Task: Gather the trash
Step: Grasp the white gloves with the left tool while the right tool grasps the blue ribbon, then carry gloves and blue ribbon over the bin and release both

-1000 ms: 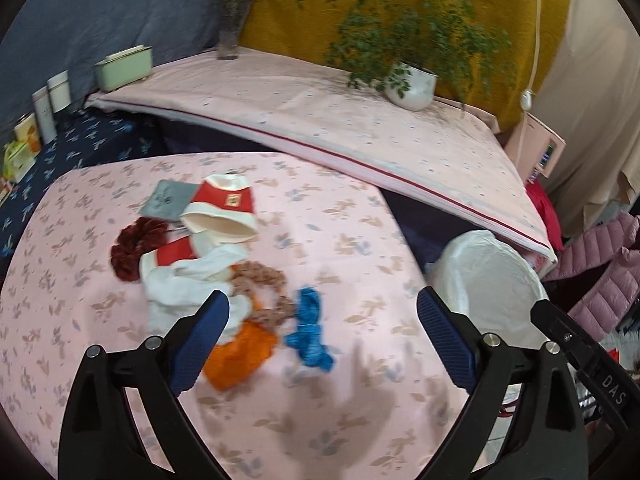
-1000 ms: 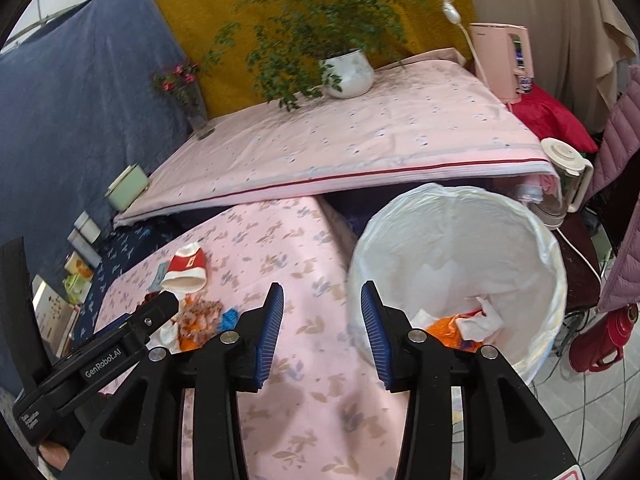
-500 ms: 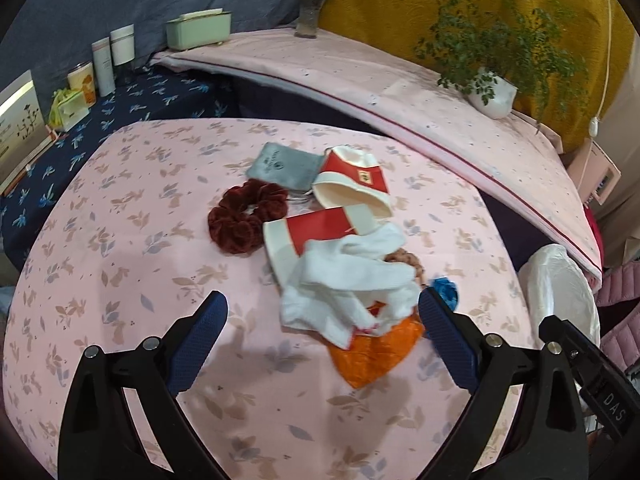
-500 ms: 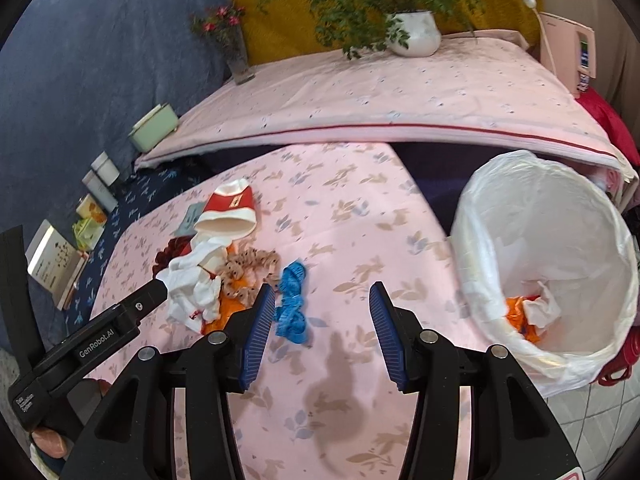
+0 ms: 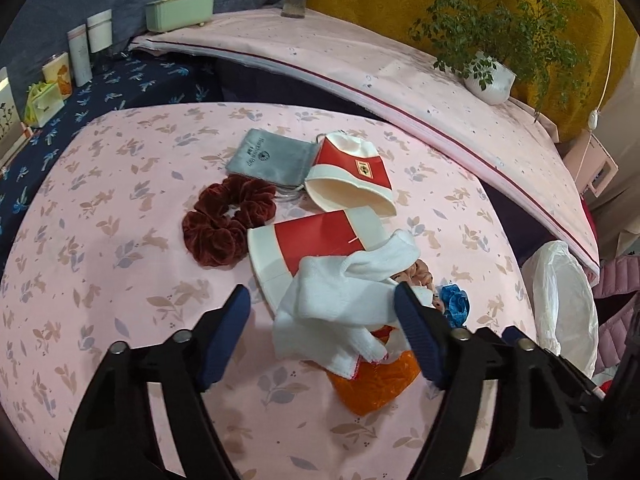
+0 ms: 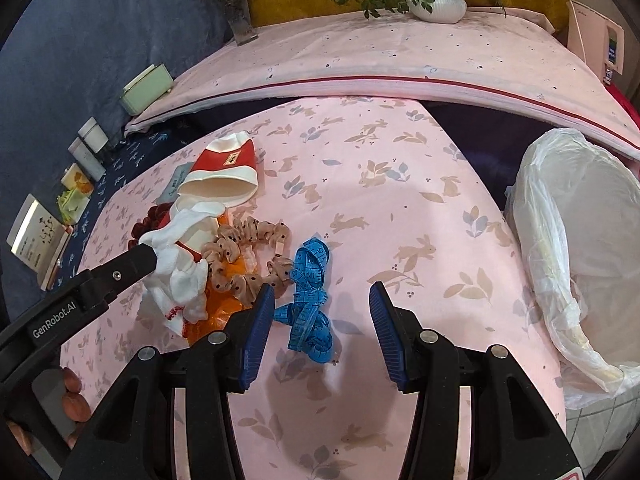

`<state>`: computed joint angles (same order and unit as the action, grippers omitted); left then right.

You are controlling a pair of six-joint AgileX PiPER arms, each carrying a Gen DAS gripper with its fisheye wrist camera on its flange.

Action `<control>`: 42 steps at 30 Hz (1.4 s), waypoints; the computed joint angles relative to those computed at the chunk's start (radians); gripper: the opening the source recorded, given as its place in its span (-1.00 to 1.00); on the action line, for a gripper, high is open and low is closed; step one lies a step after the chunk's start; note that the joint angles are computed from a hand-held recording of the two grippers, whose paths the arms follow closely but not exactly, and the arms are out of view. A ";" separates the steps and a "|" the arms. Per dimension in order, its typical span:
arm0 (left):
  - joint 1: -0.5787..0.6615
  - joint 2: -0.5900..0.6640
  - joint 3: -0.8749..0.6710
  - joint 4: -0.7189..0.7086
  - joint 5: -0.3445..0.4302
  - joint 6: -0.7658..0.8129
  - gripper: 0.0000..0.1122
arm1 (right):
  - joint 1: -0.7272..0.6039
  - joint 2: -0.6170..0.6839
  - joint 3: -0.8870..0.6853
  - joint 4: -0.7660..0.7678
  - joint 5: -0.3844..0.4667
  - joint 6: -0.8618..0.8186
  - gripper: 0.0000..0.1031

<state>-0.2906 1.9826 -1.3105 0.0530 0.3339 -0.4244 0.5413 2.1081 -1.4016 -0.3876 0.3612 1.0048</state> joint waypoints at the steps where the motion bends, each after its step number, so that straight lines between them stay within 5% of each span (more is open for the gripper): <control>1: 0.001 0.006 -0.008 -0.017 0.005 0.019 0.02 | -0.002 0.012 -0.009 0.023 0.002 -0.023 -0.13; 5: 0.006 0.022 -0.026 -0.107 0.028 0.132 -0.50 | -0.011 0.049 -0.034 0.131 0.009 -0.144 -0.46; 11: -0.002 -0.006 0.004 -0.096 0.012 0.124 -0.76 | -0.007 0.039 -0.012 0.153 -0.015 -0.183 -0.73; 26: -0.121 -0.119 -0.038 0.024 0.033 0.015 -0.80 | -0.043 -0.231 0.215 -0.214 -0.114 0.193 -0.76; 42: -0.363 0.038 -0.373 0.115 0.178 -0.066 -0.80 | -0.213 -0.541 0.515 -0.608 -0.136 0.564 -0.76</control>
